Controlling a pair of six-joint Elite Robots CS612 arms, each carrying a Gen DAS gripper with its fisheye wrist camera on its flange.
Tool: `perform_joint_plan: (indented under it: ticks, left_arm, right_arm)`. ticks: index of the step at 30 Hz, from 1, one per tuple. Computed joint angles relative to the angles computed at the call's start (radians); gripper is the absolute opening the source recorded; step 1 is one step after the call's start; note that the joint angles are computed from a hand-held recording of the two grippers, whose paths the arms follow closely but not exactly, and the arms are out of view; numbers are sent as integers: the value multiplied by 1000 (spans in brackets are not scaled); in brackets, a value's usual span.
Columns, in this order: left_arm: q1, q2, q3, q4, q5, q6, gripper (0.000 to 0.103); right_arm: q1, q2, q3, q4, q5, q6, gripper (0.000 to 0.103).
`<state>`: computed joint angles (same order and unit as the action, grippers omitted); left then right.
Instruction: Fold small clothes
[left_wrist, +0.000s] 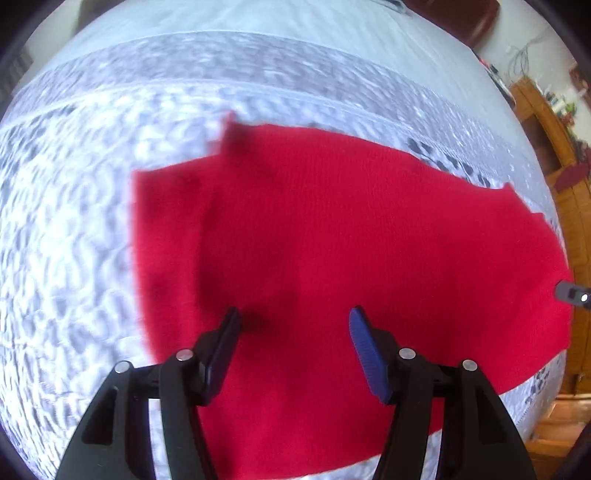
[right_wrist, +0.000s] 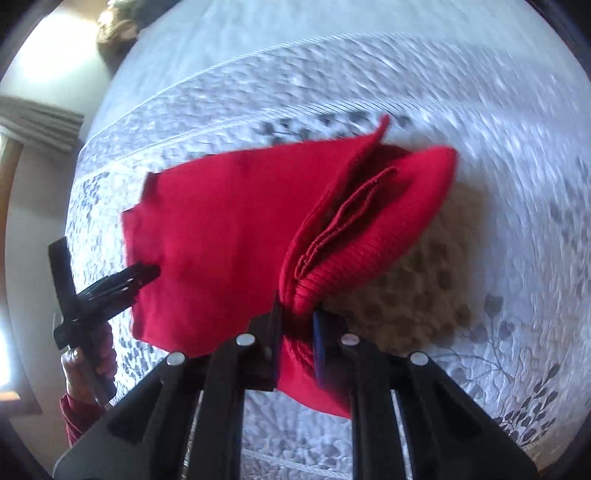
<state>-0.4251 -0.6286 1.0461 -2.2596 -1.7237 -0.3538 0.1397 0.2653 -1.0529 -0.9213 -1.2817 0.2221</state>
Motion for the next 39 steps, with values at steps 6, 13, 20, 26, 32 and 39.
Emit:
perform_joint_plan:
  ticks: [6, 13, 20, 26, 32, 39]
  left_arm:
    - [41, -51, 96, -112, -66, 3, 60]
    - [68, -69, 147, -150, -99, -13, 60]
    - [78, -96, 199, -191, -112, -28, 60]
    - [76, -102, 188, -251, -205, -31, 62]
    - [58, -44, 75, -131, -242, -36, 62]
    - [45, -7, 9, -90, -275, -19, 61]
  right_arm:
    - [71, -77, 170, -119, -2, -59, 12]
    - [141, -102, 329, -150, 48, -149, 15]
    - [101, -13, 171, -111, 258, -178, 51]
    - [80, 55, -15, -76, 199, -244, 60]
    - [137, 110, -106, -40, 39, -399, 63]
    - [158, 153, -150, -90, 42, -385, 69]
